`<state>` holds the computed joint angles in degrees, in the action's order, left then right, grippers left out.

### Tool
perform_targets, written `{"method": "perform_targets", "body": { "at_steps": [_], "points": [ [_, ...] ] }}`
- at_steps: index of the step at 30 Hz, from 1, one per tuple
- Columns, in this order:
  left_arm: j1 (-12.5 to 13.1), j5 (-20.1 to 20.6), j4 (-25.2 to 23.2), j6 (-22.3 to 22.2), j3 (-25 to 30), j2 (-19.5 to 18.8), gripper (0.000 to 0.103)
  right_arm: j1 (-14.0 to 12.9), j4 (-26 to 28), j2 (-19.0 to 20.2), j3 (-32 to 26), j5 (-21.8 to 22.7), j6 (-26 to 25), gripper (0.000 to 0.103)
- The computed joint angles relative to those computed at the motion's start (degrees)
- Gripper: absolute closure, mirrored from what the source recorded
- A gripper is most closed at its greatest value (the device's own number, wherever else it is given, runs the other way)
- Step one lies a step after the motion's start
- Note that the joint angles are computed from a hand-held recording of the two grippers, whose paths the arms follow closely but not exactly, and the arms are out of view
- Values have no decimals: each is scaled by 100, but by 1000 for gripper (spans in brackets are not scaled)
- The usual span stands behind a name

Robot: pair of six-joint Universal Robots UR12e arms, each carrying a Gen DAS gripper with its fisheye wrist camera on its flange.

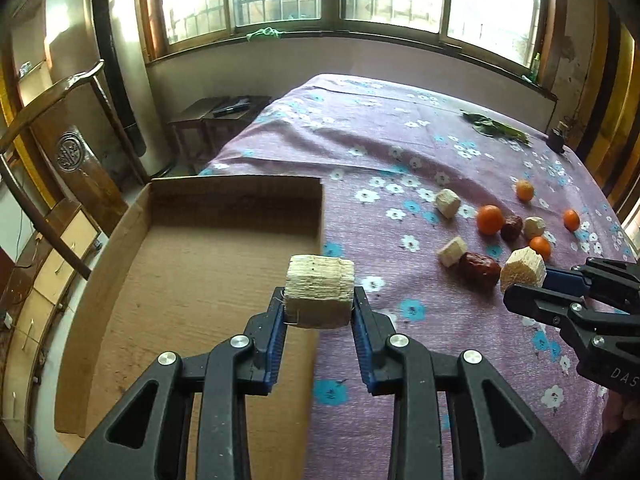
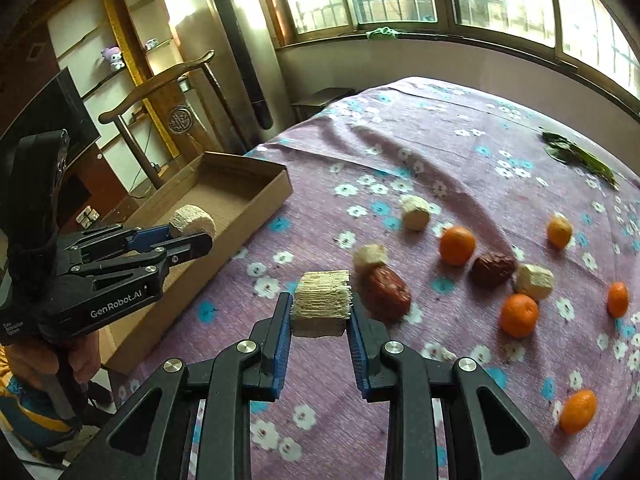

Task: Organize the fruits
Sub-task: 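Carry both cream blocks into the cardboard box and open both tools, then grasp a red date with the left tool while the right tool grasps a round cream slice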

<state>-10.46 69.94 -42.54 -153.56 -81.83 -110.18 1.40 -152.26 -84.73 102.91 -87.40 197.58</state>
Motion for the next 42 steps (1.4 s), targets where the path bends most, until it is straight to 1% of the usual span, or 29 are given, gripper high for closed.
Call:
{"method": "perform_targets", "body": {
  "at_steps": [7, 11, 15, 18, 21, 24, 27, 30, 31, 32, 33, 34, 35, 36, 39, 42],
  "points": [
    [178, 309, -126, -278, 242, -205, 73, 105, 163, 725, -857, 563, -424, 74],
    [227, 405, -257, -377, 294, -269, 73, 136, 410, 1115, -1333, 779, -647, 74],
    [235, 463, -458, -413, 339, -319, 73, 131, 743, 1416, -1668, 933, -793, 74],
    [208, 509, -486, -358, 332, -311, 73, 125, 992, 1538, -1793, 1003, -919, 74],
    [196, 418, -557, -303, 321, -275, 73, 88, 1072, 1493, -1741, 1026, -1017, 74],
    [143, 386, -630, -231, 310, -257, 73, 77, 1219, 1424, -1688, 804, -1055, 74],
    [74, 524, -670, -212, 335, -278, 73, 33, 1149, 1384, -1613, 854, -954, 74],
    [29, 718, -867, -228, 457, -347, 72, 65, 1331, 1431, -1686, 751, -980, 74],
    [19, 752, -891, -222, 480, -363, 70, 73, 1355, 1439, -1697, 739, -979, 73],
    [12, 809, -917, -228, 502, -376, 62, 82, 1293, 1435, -1688, 707, -974, 67],
    [11, 835, -937, -246, 519, -385, 53, 74, 1261, 1421, -1673, 760, -921, 64],
    [15, 829, -938, -266, 525, -389, 49, 62, 1212, 1396, -1645, 826, -847, 58],
    [14, 845, -927, -279, 524, -388, 43, 59, 1127, 1360, -1604, 833, -801, 55],
    [14, 869, -876, -289, 501, -377, 39, 71, 1067, 1316, -1563, 780, -802, 55],
    [27, 919, -582, -368, 389, -322, 34, 90, 889, 1152, -1411, 624, -764, 51],
    [42, 863, -339, -472, 290, -258, 32, 84, 593, 939, -1162, 517, -596, 49]
  ]
}}
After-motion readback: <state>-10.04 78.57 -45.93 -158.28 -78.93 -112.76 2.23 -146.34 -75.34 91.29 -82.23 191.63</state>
